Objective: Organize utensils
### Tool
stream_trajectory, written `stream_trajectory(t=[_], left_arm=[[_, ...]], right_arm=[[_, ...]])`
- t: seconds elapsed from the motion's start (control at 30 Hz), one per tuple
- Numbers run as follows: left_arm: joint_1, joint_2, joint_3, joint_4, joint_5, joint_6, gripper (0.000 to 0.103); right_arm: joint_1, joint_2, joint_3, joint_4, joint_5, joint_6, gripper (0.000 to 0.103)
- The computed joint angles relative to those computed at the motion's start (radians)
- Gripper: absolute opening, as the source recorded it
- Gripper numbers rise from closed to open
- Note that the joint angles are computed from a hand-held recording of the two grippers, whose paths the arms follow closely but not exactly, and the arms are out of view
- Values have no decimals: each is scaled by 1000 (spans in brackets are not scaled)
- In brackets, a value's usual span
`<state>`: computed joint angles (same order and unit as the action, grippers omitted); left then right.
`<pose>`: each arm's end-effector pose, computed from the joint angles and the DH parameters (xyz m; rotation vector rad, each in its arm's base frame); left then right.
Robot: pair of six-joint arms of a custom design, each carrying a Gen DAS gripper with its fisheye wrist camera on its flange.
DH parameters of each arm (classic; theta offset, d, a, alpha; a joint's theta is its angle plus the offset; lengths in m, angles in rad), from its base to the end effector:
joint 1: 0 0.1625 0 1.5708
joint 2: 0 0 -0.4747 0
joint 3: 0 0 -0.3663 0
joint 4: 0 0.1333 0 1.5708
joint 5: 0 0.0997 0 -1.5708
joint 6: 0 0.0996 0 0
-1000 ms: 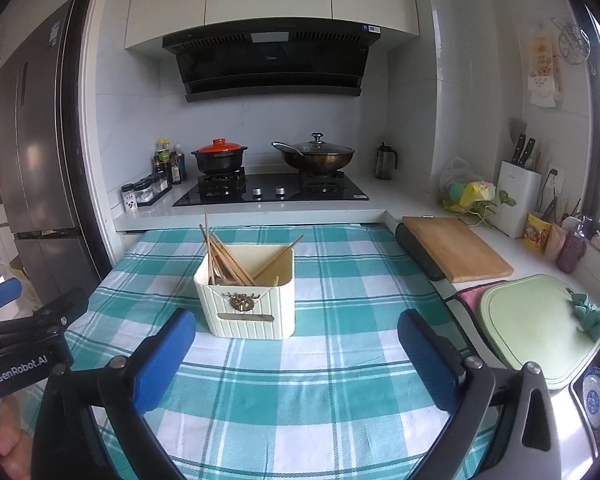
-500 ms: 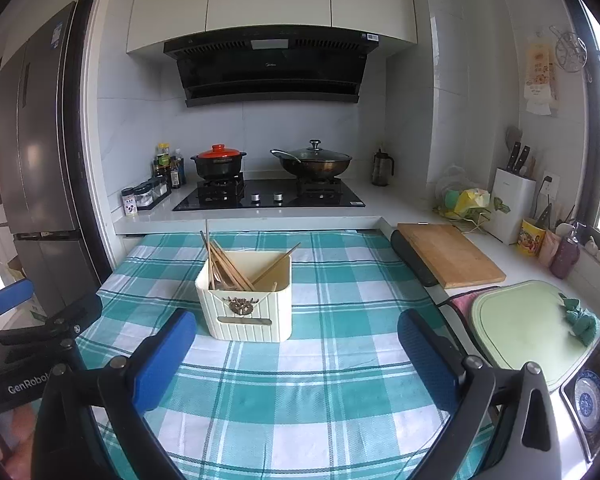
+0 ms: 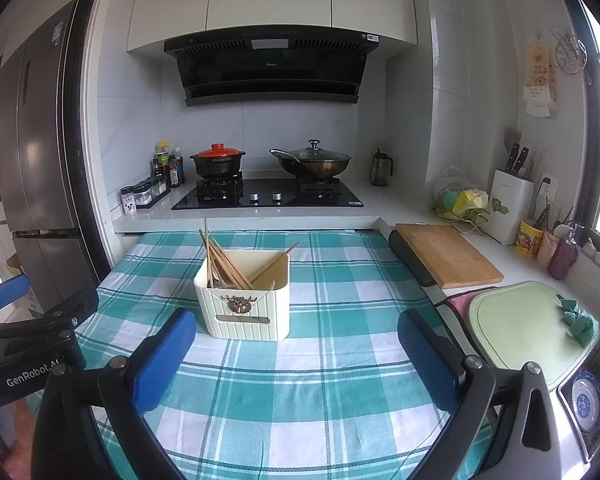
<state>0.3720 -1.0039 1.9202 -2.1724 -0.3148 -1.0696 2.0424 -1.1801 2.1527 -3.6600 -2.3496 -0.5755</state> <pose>-0.4418 -0.4171 0.2122 0.3698 2.0404 -1.2172 0.2811 -0.4118 0.3572 0.5658 -2.0236 1.2262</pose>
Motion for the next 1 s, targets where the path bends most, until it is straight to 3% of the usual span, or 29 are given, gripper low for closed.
stream_trajectory(t=[1.0], left_arm=[[-3, 2, 0, -30, -3, 37, 103]], right_arm=[[3, -2, -8, 10, -1, -8, 103]])
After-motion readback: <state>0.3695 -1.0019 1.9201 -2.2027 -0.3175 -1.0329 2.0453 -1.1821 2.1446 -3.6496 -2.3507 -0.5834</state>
